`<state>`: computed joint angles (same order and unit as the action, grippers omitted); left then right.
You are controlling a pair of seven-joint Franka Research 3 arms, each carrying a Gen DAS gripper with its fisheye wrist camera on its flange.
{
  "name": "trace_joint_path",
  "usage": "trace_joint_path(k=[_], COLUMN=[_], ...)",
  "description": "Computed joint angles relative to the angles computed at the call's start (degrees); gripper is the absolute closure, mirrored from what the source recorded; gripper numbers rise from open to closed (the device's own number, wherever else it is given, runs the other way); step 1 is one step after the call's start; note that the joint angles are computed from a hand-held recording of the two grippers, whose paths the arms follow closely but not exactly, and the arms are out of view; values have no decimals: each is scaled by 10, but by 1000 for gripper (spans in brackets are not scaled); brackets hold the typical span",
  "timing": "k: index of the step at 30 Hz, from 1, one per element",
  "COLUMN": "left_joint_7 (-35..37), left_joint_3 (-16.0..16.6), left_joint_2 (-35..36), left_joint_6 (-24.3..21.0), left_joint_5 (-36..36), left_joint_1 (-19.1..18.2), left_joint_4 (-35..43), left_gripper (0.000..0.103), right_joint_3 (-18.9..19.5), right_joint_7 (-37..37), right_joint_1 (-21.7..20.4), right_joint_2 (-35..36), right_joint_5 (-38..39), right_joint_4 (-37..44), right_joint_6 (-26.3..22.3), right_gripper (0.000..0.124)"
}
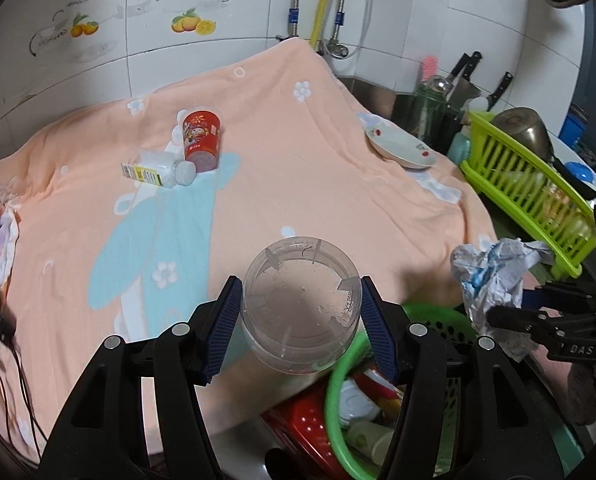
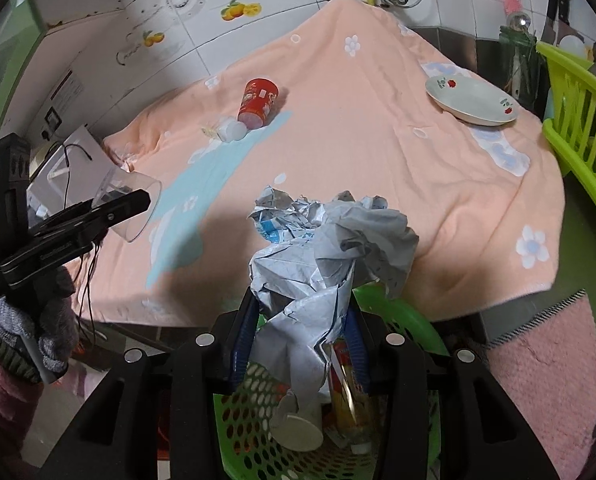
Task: Collect trash
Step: 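Carry the wrapper over the basket with the right tool while the left carries the lid, then open the right tool to drop the wrapper into the basket while the left drops the lid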
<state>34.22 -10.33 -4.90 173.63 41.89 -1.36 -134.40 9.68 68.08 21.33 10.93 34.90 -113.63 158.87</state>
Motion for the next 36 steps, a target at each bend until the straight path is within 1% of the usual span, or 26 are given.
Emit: trace_joint_path(k=[6, 14, 18, 20, 24, 26, 36], left_joint_7=[-33, -44, -42, -42, -35, -33, 11], left_joint_3=[-18, -37, -43, -46, -45, -47, -41], left_joint_2=[-35, -57, -57, -56, -53, -50, -17], left_joint_6=[-5, 0, 4, 5, 9, 10, -1], left_joint_5=[16, 8, 0, 0, -10, -14, -55], left_joint_1=[-1, -2, -7, -8, -15, -18, -57], left_joint_4=[-34, -63, -68, -69, -69, -68, -56], left_gripper=[45, 45, 45, 45, 45, 45, 44], right_joint_3=[-2, -9, -13, -15, -17, -17, -21], right_joint_7=[-13, -8, 4, 10, 19, 17, 11], right_joint_1=[1, 8, 7, 7, 6, 6, 7], right_joint_2=[-28, -54, -57, -60, -67, -71, -98], right_joint_5=[2, -11, -17, -23, -30, -26, -20], right_joint_4=[-37, -80, -89, -93, -104, -108, -134], right_joint_6=[3, 20, 23, 25, 33, 37, 52], right_gripper=[81, 78, 76, 71, 65, 60, 55])
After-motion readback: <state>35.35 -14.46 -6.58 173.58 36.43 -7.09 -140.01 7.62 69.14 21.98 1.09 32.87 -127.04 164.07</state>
